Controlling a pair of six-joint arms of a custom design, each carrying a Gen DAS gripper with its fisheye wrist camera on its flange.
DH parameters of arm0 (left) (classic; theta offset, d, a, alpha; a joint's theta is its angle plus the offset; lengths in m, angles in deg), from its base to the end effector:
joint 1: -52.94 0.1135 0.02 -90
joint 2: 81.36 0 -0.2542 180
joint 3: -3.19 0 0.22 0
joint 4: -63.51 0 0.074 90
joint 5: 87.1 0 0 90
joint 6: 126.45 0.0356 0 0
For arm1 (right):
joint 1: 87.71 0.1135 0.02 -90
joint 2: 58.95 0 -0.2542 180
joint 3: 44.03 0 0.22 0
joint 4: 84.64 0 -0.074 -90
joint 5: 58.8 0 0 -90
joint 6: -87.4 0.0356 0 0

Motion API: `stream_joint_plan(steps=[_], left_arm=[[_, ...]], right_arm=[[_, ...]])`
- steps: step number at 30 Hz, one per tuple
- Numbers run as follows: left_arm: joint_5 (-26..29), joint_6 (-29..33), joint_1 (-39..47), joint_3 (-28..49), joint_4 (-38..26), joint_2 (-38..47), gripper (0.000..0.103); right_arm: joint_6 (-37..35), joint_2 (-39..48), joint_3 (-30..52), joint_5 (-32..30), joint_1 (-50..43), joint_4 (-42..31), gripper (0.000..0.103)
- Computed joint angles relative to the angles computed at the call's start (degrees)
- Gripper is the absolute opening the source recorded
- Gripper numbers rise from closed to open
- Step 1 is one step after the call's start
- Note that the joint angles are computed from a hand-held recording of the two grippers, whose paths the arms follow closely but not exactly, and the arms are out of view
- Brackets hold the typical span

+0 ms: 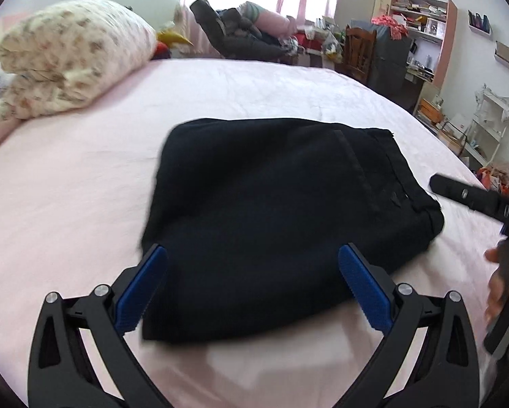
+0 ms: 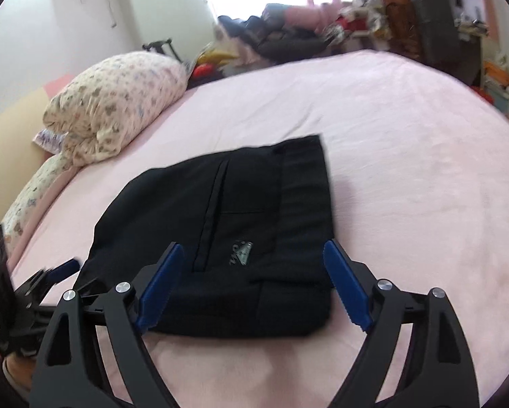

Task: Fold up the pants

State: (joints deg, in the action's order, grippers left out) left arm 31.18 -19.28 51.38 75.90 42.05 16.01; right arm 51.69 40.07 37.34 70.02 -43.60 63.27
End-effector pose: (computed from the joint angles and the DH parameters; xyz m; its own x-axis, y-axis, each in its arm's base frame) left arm 0.3250 -0.0257 0.1979 -0.5844 0.2760 -0.7631 0.5493 0.8267 -0.1217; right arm 0.2562 0.2173 0.2202 -0.5240 0.3732 -0.7656 0.2982 0.9224 0.2455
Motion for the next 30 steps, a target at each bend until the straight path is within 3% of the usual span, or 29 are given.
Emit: stream_joint_plan(steps=[3, 6, 8, 10, 15, 18, 23, 30], left_arm=[[1.47, 0.95, 3.11, -8.80, 2.46, -8.44, 0.101], [6.63, 3.63, 9.38, -18.54, 4.42, -18.38, 0.101], [9.31, 5.66, 13.66, -24.58, 5.62, -25.29, 0.101], [8.63, 6.82, 15.13, -28.15, 5.81, -30.15, 0.101], [9.36, 12.21, 18.80, -35.02, 4.69, -37.82, 0.101], [8.52, 14.16, 17.80, -37.17, 5.18, -39.19, 0.101], [8.23, 13.42, 17.18, -36.81, 5.49, -37.73, 0.101], [4.30, 10.95, 14.91, -32.80, 1.58, -31.85, 0.101]], right_arm=[[5.63, 0.17, 3.49, 8.77, 6.72, -9.55, 0.094], [12.80, 3.51, 9.40, 15.47, 14.02, -20.77, 0.097], [18.13, 7.21, 14.65, 18.17, 18.04, -28.67, 0.098], [24.55, 11.15, 19.71, 20.34, 21.45, -36.88, 0.100], [39.09, 21.02, 30.14, 20.94, 27.05, -53.11, 0.101], [40.67, 23.01, 32.02, 20.04, 28.05, -53.05, 0.101], [46.07, 29.37, 40.07, 19.52, 29.21, -61.84, 0.101], [50.50, 31.50, 41.20, 18.13, 29.82, -65.15, 0.101]])
